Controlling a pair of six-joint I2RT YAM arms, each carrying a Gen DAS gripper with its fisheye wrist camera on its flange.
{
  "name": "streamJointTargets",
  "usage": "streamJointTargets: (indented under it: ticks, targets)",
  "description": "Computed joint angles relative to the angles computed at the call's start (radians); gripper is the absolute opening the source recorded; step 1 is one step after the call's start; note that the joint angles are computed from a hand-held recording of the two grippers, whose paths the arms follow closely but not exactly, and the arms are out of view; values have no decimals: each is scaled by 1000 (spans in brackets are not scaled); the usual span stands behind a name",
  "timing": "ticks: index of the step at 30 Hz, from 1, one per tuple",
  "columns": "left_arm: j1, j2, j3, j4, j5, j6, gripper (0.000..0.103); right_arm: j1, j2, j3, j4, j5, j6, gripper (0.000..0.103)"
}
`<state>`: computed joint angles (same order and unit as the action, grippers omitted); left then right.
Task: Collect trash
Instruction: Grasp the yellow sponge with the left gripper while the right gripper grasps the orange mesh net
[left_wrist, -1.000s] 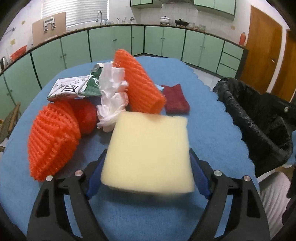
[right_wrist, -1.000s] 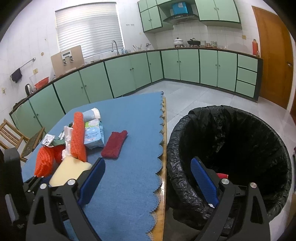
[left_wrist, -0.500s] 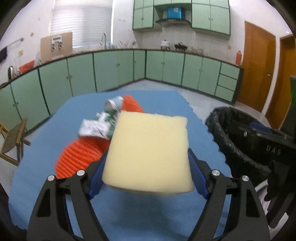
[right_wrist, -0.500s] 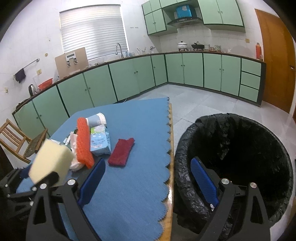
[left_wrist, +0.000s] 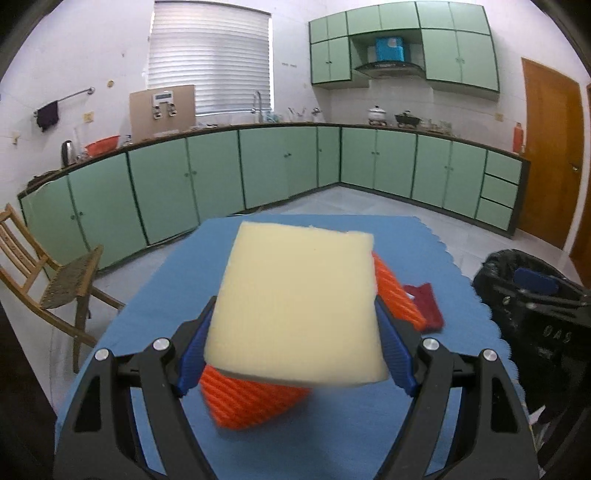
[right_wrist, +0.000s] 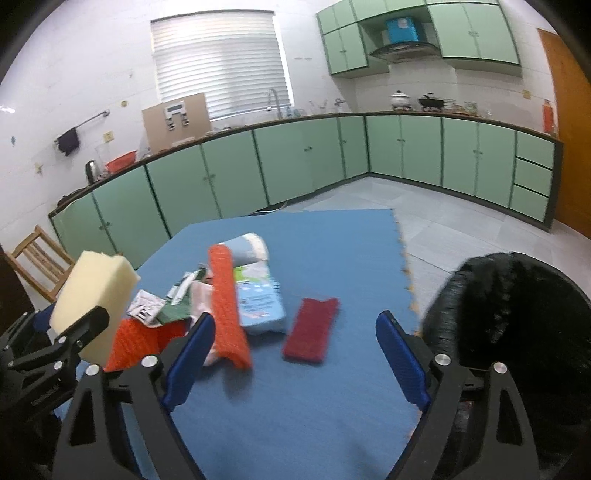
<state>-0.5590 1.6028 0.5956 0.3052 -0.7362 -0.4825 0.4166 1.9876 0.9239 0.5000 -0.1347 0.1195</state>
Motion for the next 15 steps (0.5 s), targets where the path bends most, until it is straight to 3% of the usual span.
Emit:
streamJointTargets:
  ticks: [5,11,13,15]
  targets:
    - [37,-29,-22,-13,-3,-9,76,56,86,93,-42,-14,-11,70]
    - [66,-43,-47,-6,9,-21,77,91,171,194,-137,-45,-44,32]
    - [72,-43,-53,5,16,-15,77,89,178,207,-160,-75,-58,12]
    - [70,-45,-50,5,17,-14,77,90,170,201,-160,-84,-72,11]
